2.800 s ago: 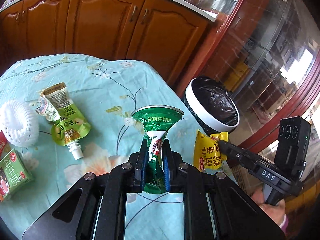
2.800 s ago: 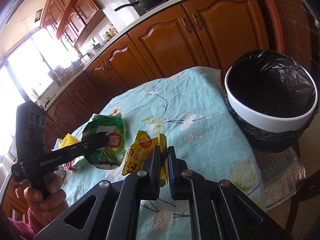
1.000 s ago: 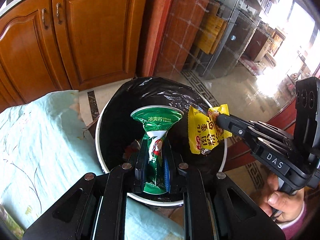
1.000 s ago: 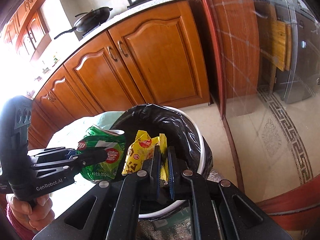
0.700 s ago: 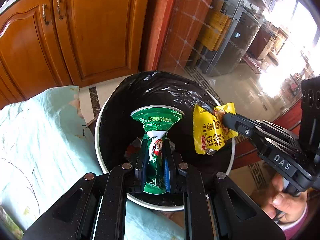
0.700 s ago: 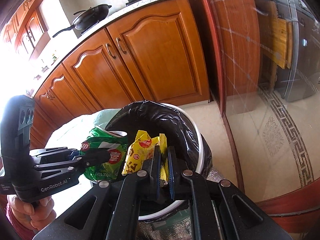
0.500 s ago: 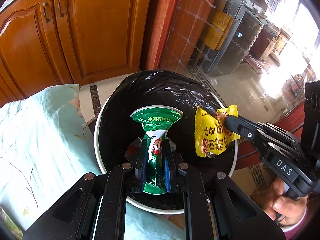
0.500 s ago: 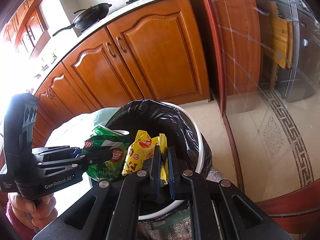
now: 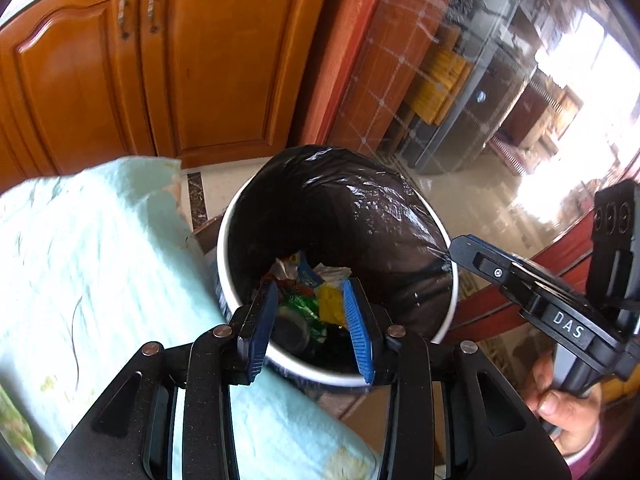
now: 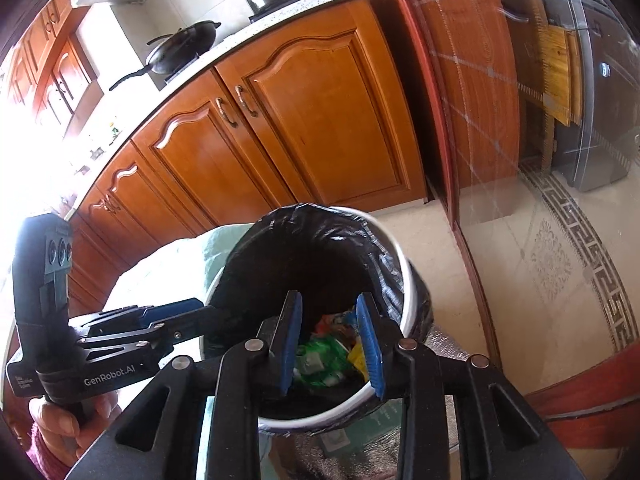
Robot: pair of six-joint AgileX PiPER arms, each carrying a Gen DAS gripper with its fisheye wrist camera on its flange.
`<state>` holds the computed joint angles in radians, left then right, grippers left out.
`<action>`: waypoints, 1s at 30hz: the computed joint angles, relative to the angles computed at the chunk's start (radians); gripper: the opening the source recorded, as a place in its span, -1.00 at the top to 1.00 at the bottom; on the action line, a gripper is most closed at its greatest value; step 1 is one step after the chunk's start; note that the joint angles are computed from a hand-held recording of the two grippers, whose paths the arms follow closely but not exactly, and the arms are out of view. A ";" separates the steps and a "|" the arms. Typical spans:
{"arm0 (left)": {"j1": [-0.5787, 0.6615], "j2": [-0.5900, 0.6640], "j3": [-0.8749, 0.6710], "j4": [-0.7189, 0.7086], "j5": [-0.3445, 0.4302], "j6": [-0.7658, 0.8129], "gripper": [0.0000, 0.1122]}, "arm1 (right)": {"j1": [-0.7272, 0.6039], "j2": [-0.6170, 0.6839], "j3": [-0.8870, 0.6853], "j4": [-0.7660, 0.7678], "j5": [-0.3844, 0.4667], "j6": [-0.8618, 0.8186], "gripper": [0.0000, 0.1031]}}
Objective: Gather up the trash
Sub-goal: 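Open both tools to drop the pouch and wrapper into the bin, then move both open tools back over the remaining trash on the table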
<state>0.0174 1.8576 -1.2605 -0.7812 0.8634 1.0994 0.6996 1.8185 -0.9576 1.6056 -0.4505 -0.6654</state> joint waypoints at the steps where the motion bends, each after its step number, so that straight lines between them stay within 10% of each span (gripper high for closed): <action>1: 0.020 -0.012 0.021 -0.016 0.003 0.018 0.40 | 0.008 -0.003 0.005 -0.019 -0.003 0.025 0.40; 15: 0.439 -0.092 0.204 -0.125 0.117 0.280 0.40 | 0.222 0.092 -0.064 -0.165 -0.082 0.277 -0.12; 30: 0.804 0.016 0.100 -0.086 0.238 0.381 0.32 | 0.357 0.312 -0.441 0.110 -0.068 -0.089 -0.29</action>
